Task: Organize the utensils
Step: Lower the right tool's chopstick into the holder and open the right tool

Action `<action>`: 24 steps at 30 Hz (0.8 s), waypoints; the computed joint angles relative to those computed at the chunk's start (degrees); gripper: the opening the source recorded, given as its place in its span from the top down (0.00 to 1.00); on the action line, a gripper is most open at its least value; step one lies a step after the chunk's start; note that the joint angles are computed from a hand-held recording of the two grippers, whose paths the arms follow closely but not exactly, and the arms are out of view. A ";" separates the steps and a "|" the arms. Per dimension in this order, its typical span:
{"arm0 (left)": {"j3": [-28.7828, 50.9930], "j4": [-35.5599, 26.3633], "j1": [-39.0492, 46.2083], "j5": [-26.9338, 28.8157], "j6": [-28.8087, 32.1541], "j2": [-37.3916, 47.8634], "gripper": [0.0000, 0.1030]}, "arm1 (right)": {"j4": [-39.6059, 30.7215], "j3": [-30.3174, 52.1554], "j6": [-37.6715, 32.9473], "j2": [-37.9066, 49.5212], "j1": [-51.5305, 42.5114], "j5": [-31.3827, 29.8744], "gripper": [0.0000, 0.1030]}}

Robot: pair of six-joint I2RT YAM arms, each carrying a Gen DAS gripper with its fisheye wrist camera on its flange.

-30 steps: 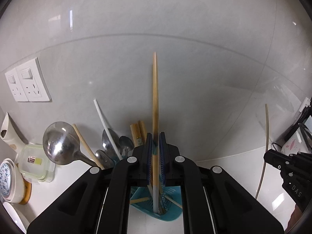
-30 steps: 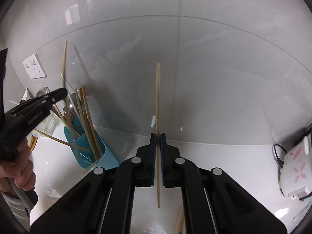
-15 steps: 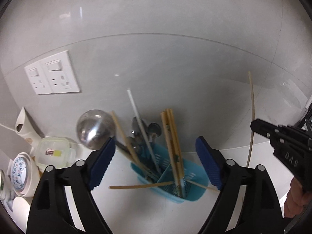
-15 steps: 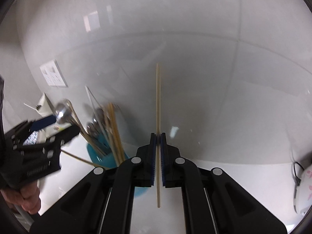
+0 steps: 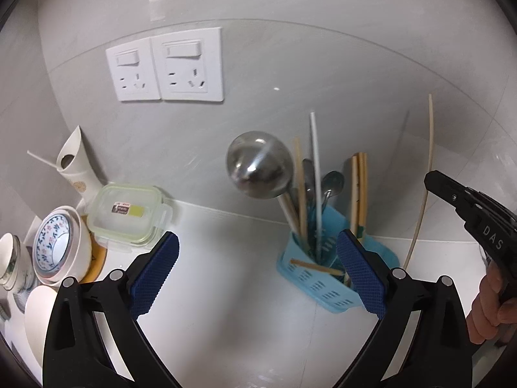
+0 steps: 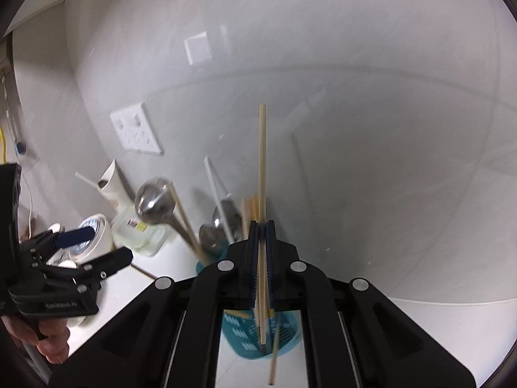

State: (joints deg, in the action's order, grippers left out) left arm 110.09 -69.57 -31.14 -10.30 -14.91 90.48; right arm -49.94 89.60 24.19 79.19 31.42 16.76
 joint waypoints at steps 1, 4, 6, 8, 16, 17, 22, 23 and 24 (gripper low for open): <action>-0.29 -0.01 0.46 0.00 0.31 0.05 0.07 | 0.18 -0.11 -0.12 0.44 0.33 -0.07 0.96; -2.80 0.75 1.87 0.47 0.53 -0.96 0.06 | 0.75 -0.67 0.08 1.82 1.15 0.12 0.96; -3.22 0.61 2.00 0.33 0.40 -0.87 0.06 | 0.61 -0.72 0.51 2.65 1.54 0.57 0.94; -3.45 0.58 2.19 0.41 0.02 -0.74 0.06 | 0.54 -1.02 0.95 3.05 1.72 0.51 0.94; -3.71 0.41 1.95 0.60 0.08 -0.31 0.06 | -2.51 -2.87 4.17 -0.56 3.15 6.82 0.30; -3.63 0.10 1.70 0.59 -0.15 -0.24 0.06 | -3.64 -3.04 4.72 -1.29 3.08 7.75 0.22; -4.42 -1.12 0.74 1.04 -1.09 -0.48 0.06 | -11.34 -8.12 9.39 -7.23 2.25 11.19 0.07; -4.98 -1.01 0.59 1.20 -1.18 -0.82 0.06 | -13.54 -9.37 10.56 -8.48 2.05 11.94 0.07; -5.50 -1.03 0.40 1.22 -1.32 -1.15 0.06 | -14.75 -10.32 11.20 -9.42 1.78 12.18 0.07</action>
State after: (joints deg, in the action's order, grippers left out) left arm 104.59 -70.59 -30.74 -9.08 -16.23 89.33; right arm -64.70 79.27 35.39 69.77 33.20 28.95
